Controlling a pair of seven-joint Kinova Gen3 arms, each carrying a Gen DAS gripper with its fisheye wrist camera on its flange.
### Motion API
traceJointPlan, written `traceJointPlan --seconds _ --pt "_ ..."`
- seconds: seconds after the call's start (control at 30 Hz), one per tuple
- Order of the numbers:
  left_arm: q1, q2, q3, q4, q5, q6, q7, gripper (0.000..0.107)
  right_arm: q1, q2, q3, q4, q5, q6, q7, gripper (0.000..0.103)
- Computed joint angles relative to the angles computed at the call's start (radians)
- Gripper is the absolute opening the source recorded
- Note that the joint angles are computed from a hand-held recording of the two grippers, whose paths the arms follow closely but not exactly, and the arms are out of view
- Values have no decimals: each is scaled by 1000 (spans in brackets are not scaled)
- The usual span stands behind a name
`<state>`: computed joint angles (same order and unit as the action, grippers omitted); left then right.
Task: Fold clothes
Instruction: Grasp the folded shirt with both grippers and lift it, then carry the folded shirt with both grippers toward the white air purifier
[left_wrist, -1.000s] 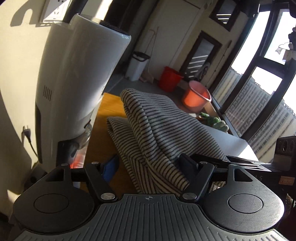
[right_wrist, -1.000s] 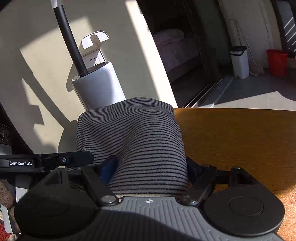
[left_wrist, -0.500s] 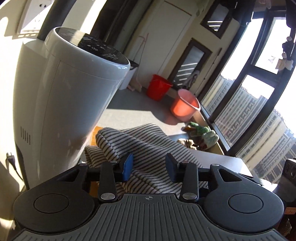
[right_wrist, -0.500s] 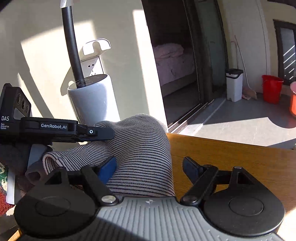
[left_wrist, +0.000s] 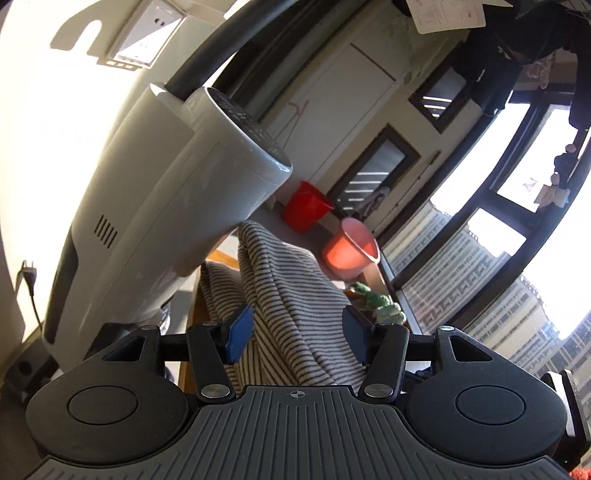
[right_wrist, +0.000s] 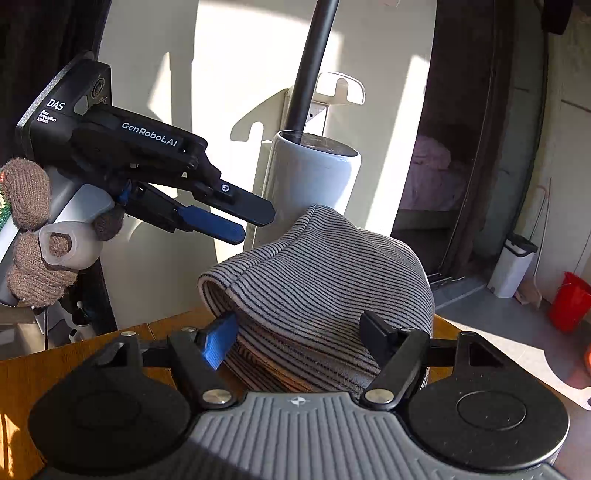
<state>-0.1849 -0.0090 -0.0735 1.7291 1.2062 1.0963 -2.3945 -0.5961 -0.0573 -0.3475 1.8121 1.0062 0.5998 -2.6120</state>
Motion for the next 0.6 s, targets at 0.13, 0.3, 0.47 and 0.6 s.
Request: traceJointPlan --seconds 0.13,0.3,0.47,0.6 --pt "-24 -17 -27 39 -68 65 -9 48 -21 -10 -36 13 70 46 11 73" --pt "-56 17 -36 62 -48 141 -17 38 -115 77 -41 4 214 149 -14 71" --pt "-82 39 -31 75 -29 185 -33 36 -222 36 173 -34 73 51 -100 20" --pt "-70 80 2 62 -20 190 -28 33 -272 -30 349 -45 -90 -88 -99 17"
